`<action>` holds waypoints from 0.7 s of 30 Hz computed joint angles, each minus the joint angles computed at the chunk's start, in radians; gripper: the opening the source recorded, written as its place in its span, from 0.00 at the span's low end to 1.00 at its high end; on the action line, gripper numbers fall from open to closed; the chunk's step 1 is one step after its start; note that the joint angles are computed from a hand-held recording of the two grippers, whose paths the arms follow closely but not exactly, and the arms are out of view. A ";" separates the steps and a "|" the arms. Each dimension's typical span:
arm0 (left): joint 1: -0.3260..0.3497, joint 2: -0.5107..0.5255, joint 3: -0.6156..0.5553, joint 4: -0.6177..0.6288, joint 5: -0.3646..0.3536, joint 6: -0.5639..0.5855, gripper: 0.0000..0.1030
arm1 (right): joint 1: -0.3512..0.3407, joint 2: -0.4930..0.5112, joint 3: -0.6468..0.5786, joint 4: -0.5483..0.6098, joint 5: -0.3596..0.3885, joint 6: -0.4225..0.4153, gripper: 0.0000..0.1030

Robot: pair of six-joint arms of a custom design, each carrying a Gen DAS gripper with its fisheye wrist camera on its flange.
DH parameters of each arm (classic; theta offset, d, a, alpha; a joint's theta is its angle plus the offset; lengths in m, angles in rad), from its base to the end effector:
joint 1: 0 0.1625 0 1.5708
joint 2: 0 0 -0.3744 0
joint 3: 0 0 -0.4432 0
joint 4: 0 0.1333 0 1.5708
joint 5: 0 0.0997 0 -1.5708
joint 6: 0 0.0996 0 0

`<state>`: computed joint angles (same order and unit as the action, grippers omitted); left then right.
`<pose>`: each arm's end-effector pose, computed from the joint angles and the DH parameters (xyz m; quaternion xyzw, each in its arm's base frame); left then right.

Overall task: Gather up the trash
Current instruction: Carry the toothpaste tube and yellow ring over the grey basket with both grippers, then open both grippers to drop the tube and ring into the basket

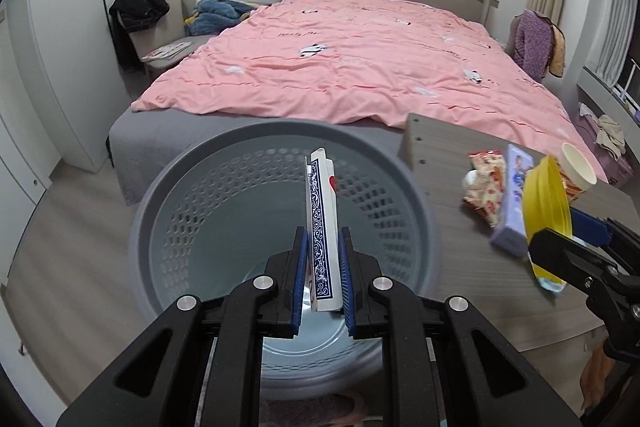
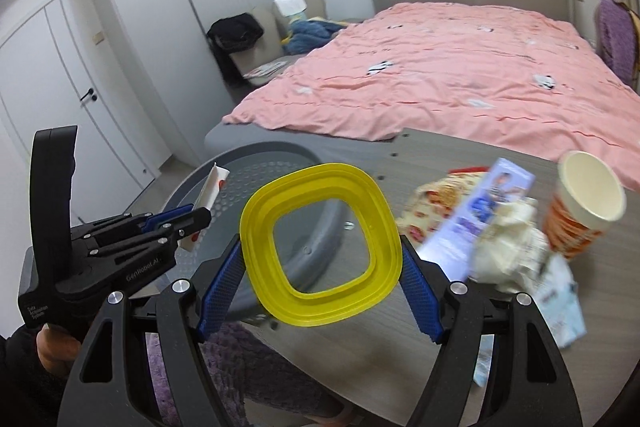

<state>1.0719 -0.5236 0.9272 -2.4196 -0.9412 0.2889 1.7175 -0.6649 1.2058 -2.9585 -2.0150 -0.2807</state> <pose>-0.2412 -0.8439 0.1459 0.2928 0.8826 -0.2404 0.2783 0.2076 -0.7861 0.1804 0.1002 -0.8883 0.3864 0.2272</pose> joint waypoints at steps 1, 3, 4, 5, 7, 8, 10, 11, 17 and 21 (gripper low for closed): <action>0.008 0.004 -0.014 0.013 0.001 -0.006 0.15 | 0.001 0.020 -0.030 0.024 0.004 0.001 0.70; 0.024 0.011 -0.041 0.039 -0.005 -0.022 0.15 | 0.004 0.067 -0.100 0.077 0.005 0.002 0.70; 0.029 0.012 -0.046 0.044 -0.007 -0.025 0.15 | 0.005 0.093 -0.138 0.105 0.004 0.000 0.70; 0.035 0.016 -0.058 0.052 -0.008 -0.030 0.15 | 0.007 0.117 -0.174 0.129 0.004 -0.001 0.70; 0.046 0.026 -0.082 0.067 -0.014 -0.037 0.15 | 0.009 0.148 -0.217 0.159 0.003 -0.005 0.70; 0.049 0.027 -0.084 0.069 -0.014 -0.037 0.15 | 0.011 0.168 -0.246 0.178 0.001 -0.008 0.70; 0.057 0.036 -0.105 0.080 -0.018 -0.038 0.15 | 0.011 0.197 -0.289 0.203 -0.003 -0.013 0.70; 0.061 0.038 -0.112 0.083 -0.020 -0.037 0.15 | 0.012 0.213 -0.314 0.218 -0.006 -0.014 0.70; 0.077 0.076 -0.181 0.114 -0.024 -0.043 0.15 | 0.015 0.266 -0.395 0.272 -0.022 -0.022 0.70; 0.082 0.082 -0.194 0.118 -0.016 -0.050 0.15 | 0.016 0.276 -0.409 0.274 -0.031 -0.028 0.72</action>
